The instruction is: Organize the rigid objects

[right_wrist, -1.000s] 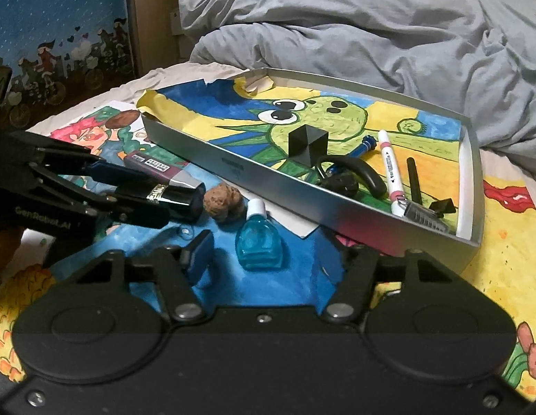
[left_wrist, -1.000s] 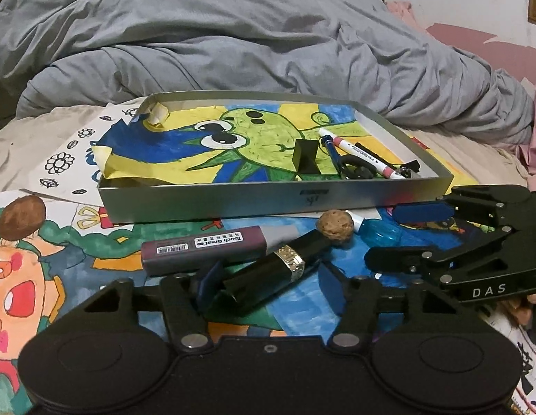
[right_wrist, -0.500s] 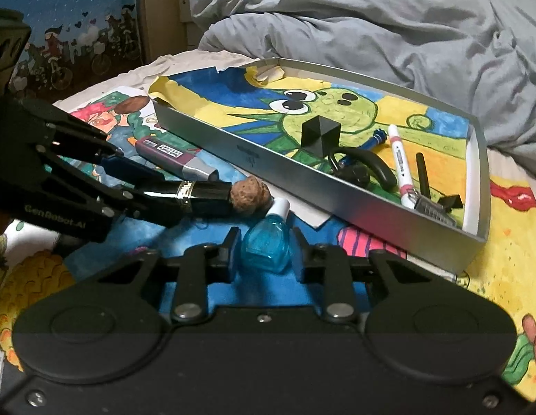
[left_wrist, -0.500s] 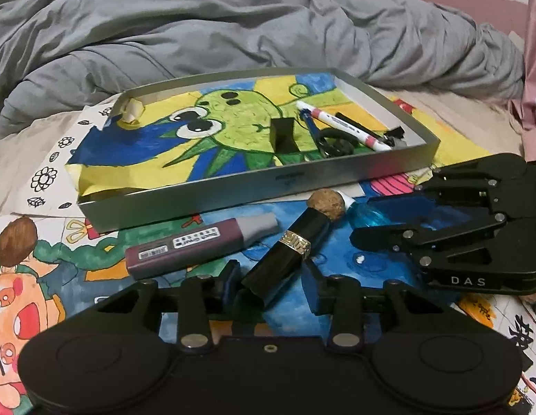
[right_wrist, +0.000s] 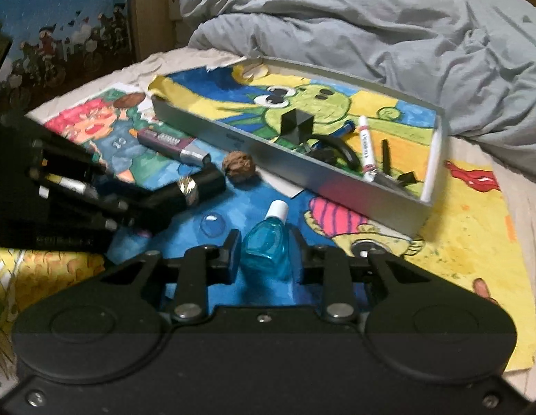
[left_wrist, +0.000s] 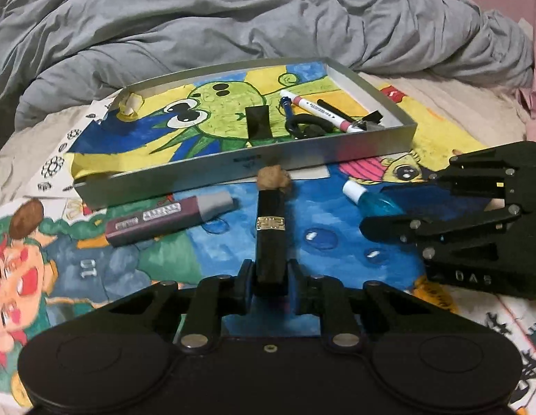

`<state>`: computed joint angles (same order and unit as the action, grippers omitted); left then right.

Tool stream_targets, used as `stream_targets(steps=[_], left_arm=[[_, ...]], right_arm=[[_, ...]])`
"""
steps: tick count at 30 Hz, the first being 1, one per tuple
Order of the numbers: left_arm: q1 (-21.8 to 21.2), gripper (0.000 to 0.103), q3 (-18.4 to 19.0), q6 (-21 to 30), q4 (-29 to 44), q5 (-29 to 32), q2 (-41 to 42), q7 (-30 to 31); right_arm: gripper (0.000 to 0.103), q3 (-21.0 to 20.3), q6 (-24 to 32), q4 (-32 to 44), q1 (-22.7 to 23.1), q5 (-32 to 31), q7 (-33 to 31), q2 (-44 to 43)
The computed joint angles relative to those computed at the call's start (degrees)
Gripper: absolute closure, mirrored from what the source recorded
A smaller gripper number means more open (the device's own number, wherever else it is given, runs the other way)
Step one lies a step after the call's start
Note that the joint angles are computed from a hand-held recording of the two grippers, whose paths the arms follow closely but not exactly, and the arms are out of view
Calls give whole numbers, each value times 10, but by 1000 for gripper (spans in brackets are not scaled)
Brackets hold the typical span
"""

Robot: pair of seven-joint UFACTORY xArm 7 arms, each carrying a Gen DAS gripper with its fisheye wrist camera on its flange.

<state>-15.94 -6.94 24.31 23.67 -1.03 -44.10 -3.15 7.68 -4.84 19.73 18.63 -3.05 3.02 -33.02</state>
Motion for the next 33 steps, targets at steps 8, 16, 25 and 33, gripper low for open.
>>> stream_targets(steps=[8,16,25,33], left_arm=[[16,82,-54,-26,-16,21,-67,-73],[48,82,-83,-80,17,60,-38,-130],[82,83,-88,-148,48,85,6,-156],[160,82,-129,-262,129,106,127,-178]], right_arm=[[82,-10,-10,-23,0,5,6,-73],[82,-41,-36,-17,1,7,6,-73],[81,-48,-115,-6,-27,16,12,-25],[81,-76,-185,38,-41,-4,30,75]])
